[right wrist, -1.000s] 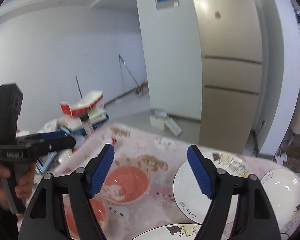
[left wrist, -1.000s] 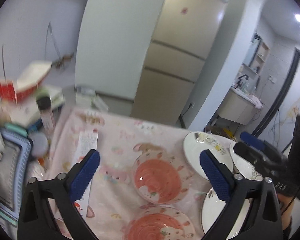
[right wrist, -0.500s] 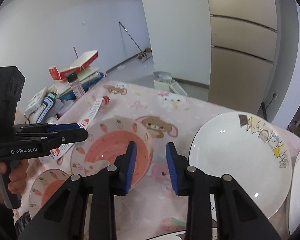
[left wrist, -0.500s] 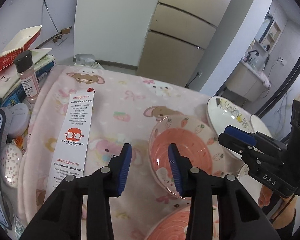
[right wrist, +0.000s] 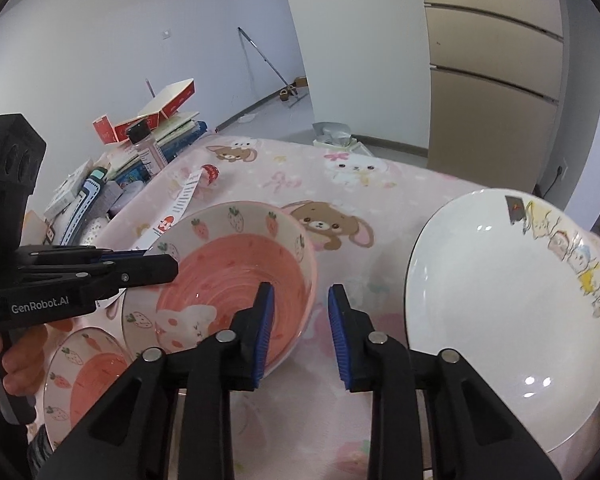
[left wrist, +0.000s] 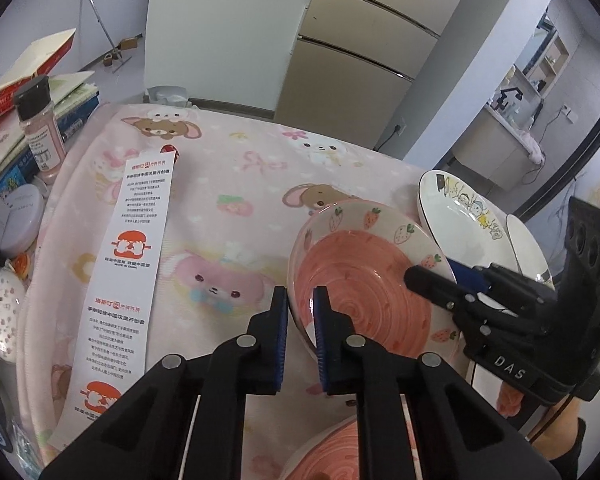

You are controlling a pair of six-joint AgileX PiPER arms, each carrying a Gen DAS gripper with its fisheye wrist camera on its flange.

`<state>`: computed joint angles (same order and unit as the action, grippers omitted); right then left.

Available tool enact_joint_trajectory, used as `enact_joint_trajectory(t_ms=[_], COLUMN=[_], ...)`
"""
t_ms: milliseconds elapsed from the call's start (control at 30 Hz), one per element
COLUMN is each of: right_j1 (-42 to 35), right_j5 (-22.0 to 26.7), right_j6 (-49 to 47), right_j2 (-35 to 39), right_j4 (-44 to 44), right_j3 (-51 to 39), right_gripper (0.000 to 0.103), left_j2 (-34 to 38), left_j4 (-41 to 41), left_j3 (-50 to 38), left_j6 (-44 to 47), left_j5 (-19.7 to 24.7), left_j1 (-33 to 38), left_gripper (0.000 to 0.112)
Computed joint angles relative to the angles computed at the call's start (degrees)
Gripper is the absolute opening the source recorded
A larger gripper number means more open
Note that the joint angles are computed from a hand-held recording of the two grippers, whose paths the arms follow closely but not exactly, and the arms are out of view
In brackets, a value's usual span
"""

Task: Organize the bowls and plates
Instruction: 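Close the left gripper on the pink bowl's rim, then lift the pink bowl with the left gripper and carry it over the other pink bowl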

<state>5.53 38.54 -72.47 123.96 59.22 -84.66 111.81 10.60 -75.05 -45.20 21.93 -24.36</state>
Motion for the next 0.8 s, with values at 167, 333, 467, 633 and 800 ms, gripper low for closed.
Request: enact_joint_trajectory(t_ms=[167, 333, 467, 633, 800], right_j1=[0.96, 2.02, -0.07, -1.96, -3.91], right_j5=[-0.94, -6.12, -5.21, -3.46, -0.31], right_j6=[-1.41, -7.80, -15.58, -24.06, -27.88], right_j2=[-0.20, -2.66, -4.92, -7.87, -10.01], right_j4=[1.00, 5.29, 13.99, 23.73, 28.26], right_j3=[1.34, 5.45, 7.72, 11.21, 13.27], right_gripper=[0.026, 0.019, 0.007, 0.006, 0.006], left_j2=[-0.07, -0.35, -2.18, -5.32, -8.89], left_j4=[-5.44, 5.30, 19.14, 36.40, 43.56], left_j3=[1.11, 0.48, 1.60, 2.66, 4.84], left_j6=[4.84, -4.77, -18.18, -33.00, -39.89], left_j5=[-2.56, -0.93, -1.19, 1.07, 0.48], left_j1=[1.13, -0.73, -2.76, -6.28, -7.62], left_gripper=[0.014, 0.010, 0.010, 0.010, 0.008])
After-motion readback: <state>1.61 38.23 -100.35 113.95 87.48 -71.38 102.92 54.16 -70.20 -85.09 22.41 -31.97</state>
